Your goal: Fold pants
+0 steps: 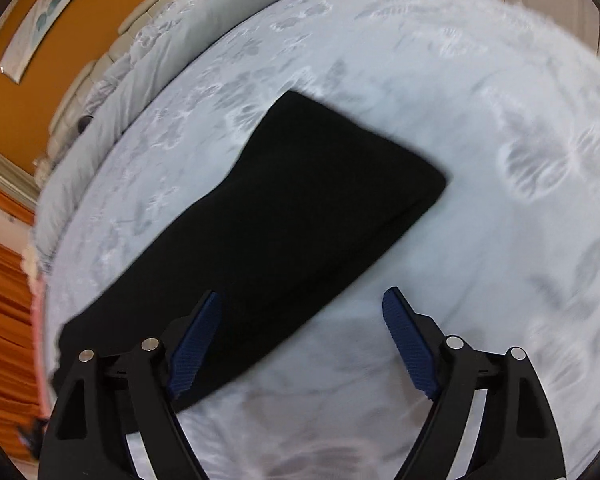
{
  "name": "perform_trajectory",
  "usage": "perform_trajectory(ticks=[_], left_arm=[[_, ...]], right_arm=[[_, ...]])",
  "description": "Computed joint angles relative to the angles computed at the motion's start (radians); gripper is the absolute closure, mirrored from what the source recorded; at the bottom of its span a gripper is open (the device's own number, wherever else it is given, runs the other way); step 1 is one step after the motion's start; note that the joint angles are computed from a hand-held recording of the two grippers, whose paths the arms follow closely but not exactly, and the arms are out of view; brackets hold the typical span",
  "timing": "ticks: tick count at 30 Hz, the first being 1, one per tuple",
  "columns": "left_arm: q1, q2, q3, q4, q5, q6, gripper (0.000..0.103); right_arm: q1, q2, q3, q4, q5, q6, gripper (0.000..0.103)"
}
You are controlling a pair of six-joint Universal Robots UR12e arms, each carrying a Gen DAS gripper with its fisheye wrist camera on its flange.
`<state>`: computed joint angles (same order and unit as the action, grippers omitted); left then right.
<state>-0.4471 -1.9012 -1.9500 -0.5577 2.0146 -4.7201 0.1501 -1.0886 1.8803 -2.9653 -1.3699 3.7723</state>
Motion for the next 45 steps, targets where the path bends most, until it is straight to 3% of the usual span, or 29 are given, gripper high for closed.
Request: perform_trajectory(ticks=[2, 4, 6, 8, 9, 12, 13, 14, 15, 17, 19, 21, 23, 25, 27, 29, 31, 33, 34, 35, 37, 38, 39, 41, 43, 44, 45], left_arm=[[0.032, 0.012, -0.073, 0.152, -0.105, -0.009, 0.005], [0.048, 0.008, -0.112, 0.269, -0.167, -0.003, 0.005], [0.047, 0.0, -0.107, 0.295, -0.153, 0.053, 0.005], [0.06, -0.019, -0.102, 0.35, -0.208, 0.126, 0.005], [0.058, -0.024, -0.093, 0.328, -0.203, 0.136, 0.005], [0.04, -0.036, -0.064, 0.281, -0.152, 0.154, 0.005], [0.036, -0.04, -0.059, 0.279, -0.136, 0.166, 0.014], [0.029, -0.042, -0.046, 0.249, -0.101, 0.177, 0.052], [0.033, -0.044, -0.044, 0.255, -0.096, 0.205, 0.072], [0.04, -0.042, -0.069, 0.344, -0.125, 0.196, 0.091], [0.044, -0.018, -0.093, 0.386, -0.142, 0.202, 0.093], [0.042, 0.017, -0.128, 0.453, -0.171, 0.224, 0.093], [0.042, 0.033, -0.141, 0.465, -0.19, 0.257, 0.093], [0.04, 0.04, -0.147, 0.41, -0.214, 0.26, 0.093], [0.06, 0.025, -0.149, 0.366, -0.296, 0.227, 0.093], [0.065, 0.014, -0.147, 0.36, -0.318, 0.219, 0.09], [0.052, 0.017, -0.123, 0.31, -0.27, 0.251, 0.087], [0.045, 0.012, -0.111, 0.298, -0.26, 0.245, 0.074], [0.049, 0.005, -0.112, 0.319, -0.271, 0.239, 0.052], [0.051, -0.002, -0.116, 0.355, -0.274, 0.228, 0.04], [0.05, -0.015, -0.098, 0.361, -0.252, 0.208, 0.036], [0.046, -0.018, -0.086, 0.336, -0.233, 0.214, 0.037], [0.041, -0.023, -0.066, 0.294, -0.211, 0.226, 0.038], [0.032, -0.025, -0.049, 0.252, -0.169, 0.222, 0.045], [0.036, -0.017, -0.063, 0.273, -0.171, 0.22, 0.045], [0.039, -0.013, -0.065, 0.259, -0.172, 0.22, 0.044], [0.04, -0.012, -0.059, 0.221, -0.166, 0.219, 0.044]], right_arm=[[0.003, 0.004, -0.002, -0.008, 0.036, 0.039, 0.018], [0.009, 0.012, -0.011, -0.019, 0.065, 0.072, 0.018], [0.013, 0.026, -0.02, -0.036, 0.106, 0.112, 0.016], [0.027, 0.037, -0.039, -0.024, 0.081, 0.131, 0.013], [0.033, 0.04, -0.047, -0.019, 0.066, 0.137, 0.006], [0.045, 0.057, -0.069, -0.043, 0.038, 0.17, 0.008], [0.049, 0.063, -0.077, -0.053, 0.024, 0.168, 0.014], [0.058, 0.069, -0.09, -0.047, -0.013, 0.149, 0.047], [0.057, 0.071, -0.098, -0.03, -0.022, 0.137, 0.091], [0.041, 0.066, -0.08, -0.083, 0.016, 0.193, 0.091], [0.035, 0.027, -0.043, -0.14, 0.027, 0.199, 0.093], [0.027, -0.014, -0.003, -0.187, 0.057, 0.163, 0.093], [0.028, -0.052, 0.036, -0.18, 0.049, 0.101, 0.094], [0.025, -0.057, 0.042, -0.059, 0.024, 0.052, 0.093], [0.013, -0.032, 0.033, 0.039, 0.038, 0.026, 0.091], [-0.022, -0.015, 0.057, -0.022, 0.146, 0.034, 0.087], [-0.053, -0.011, 0.086, -0.114, 0.241, 0.122, 0.071], [-0.068, 0.004, 0.097, -0.206, 0.293, 0.187, 0.047], [-0.073, 0.016, 0.094, -0.238, 0.319, 0.204, 0.044], [-0.073, 0.027, 0.087, -0.252, 0.324, 0.219, 0.043], [-0.067, 0.044, 0.071, -0.282, 0.294, 0.237, 0.045], [-0.058, 0.041, 0.067, -0.292, 0.243, 0.236, 0.082], [-0.049, 0.03, 0.059, -0.289, 0.182, 0.212, 0.091], [-0.031, 0.007, 0.058, -0.367, 0.098, 0.172, 0.091], [-0.002, -0.024, 0.054, -0.366, -0.008, 0.045, 0.091], [0.014, -0.031, 0.045, -0.308, -0.083, -0.013, 0.084], [0.022, -0.029, 0.031, -0.208, -0.148, -0.032, 0.064]])
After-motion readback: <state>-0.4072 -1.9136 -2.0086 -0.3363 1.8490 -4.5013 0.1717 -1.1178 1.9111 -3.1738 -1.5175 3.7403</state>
